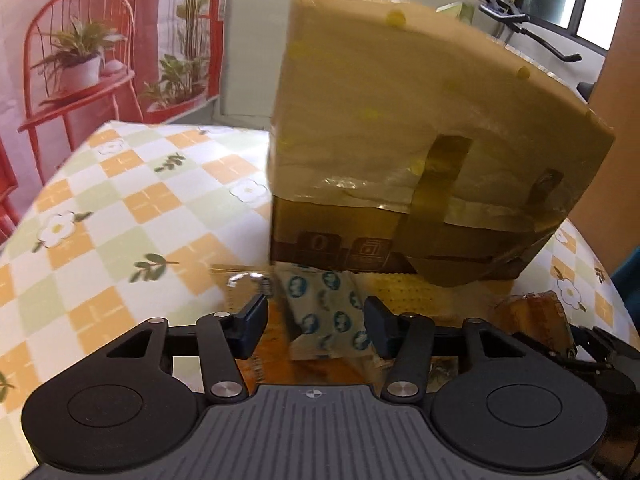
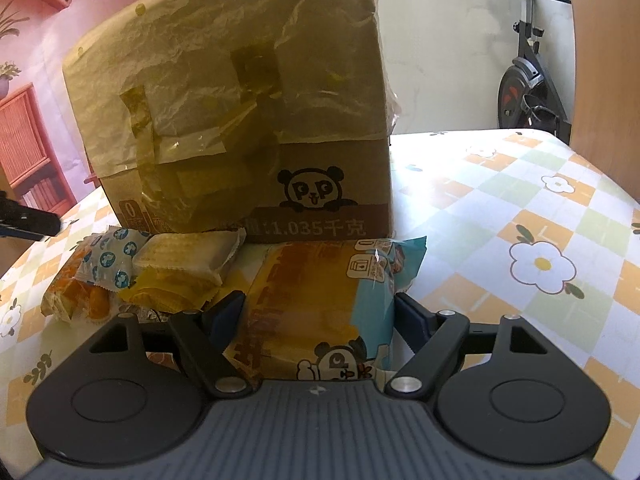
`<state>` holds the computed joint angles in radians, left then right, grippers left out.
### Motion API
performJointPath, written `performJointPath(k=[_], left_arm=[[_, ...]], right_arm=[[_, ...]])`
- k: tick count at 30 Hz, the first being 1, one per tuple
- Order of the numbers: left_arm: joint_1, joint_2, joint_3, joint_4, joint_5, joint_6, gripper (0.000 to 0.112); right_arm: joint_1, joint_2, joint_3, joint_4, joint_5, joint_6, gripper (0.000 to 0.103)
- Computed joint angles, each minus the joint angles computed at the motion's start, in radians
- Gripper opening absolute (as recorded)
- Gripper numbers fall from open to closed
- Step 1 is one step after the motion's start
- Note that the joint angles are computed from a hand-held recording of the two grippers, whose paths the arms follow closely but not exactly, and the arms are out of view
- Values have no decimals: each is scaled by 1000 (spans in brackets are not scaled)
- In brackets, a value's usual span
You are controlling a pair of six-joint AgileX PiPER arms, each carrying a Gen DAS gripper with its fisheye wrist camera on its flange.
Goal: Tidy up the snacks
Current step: 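Grasp the orange bread packet with right gripper while left grasps blue-dotted packet, then lift both packets and carry them over the box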
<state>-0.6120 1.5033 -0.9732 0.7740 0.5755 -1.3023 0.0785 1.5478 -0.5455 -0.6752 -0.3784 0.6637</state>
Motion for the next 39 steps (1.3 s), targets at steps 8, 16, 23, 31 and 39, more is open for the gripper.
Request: performJointPath(k=[8, 16, 23, 31, 39], left_arm=[[47, 102, -77, -106, -19, 103, 45], [64, 159, -108, -130, -18, 121, 40], [64, 190, -130, -105, -21, 99, 48], [81, 199, -129, -122, -34, 113, 58], [37, 160, -111, -71, -7, 93, 36]], right_arm=[[-11, 7, 2, -19, -17, 14, 81], [-32, 11, -1, -89, -35, 76, 81], [-31, 11, -1, -86, -36, 75, 81], [-33, 10, 0, -91, -37, 80, 81], [-44, 12, -1, -130, -51, 121, 81]])
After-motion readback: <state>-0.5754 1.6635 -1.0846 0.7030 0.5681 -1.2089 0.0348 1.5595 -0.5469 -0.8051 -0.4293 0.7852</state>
